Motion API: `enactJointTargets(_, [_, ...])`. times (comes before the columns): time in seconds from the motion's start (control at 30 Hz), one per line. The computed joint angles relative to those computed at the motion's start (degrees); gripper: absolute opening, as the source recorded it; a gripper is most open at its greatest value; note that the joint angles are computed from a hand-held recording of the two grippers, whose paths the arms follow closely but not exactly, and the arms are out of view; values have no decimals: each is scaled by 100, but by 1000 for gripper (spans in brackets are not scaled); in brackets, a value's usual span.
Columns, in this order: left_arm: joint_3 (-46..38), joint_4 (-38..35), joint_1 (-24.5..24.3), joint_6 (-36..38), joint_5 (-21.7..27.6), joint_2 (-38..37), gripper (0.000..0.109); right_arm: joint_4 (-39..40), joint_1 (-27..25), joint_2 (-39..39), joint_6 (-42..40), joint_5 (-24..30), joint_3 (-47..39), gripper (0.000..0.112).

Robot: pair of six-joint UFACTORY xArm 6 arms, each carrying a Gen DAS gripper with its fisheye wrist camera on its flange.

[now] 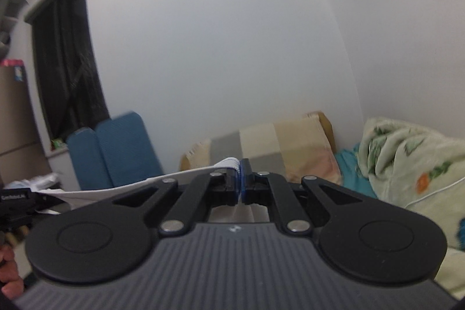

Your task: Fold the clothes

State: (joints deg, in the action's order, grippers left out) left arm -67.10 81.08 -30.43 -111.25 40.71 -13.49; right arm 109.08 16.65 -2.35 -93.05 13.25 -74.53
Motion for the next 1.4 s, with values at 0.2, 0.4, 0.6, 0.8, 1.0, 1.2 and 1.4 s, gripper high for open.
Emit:
enactJointTargets(0.2, [-1210, 870, 1531, -1360, -1734, 2741, 4, -721, 29, 3216, 682, 17, -2448, 5])
enactJointTargets(0.4, [-2627, 844, 2171, -1361, -2529, 4876, 4, -3482, -126, 5615, 3697, 672, -4688, 6])
enactJointTargets(0.6, [-3032, -486, 2400, -7, -3073, 5611, 7, -4669, -360, 6819, 5363, 1719, -6252, 26])
enactJointTargets(0.8, [-2622, -123, 2458, -27, -3436, 5208, 83, -3947, -452, 6475, 4841, 2072, -5845, 89])
enactJointTargets(1.0, [-1407, 1843, 2500, -2082, -3705, 3883, 86, -3374, -486, 4948, 3992, 2205, -3913, 89])
enactJointTargets(1.2, [1114, 1768, 2004, -2384, -3030, 1391, 87, -2823, -514, 2676, 2835, 2029, -1094, 89])
enactJointTargets(1.4, [3378, 446, 1081, -1915, -2146, -960, 87, -2449, -667, 640, 2104, 2068, 1204, 89])
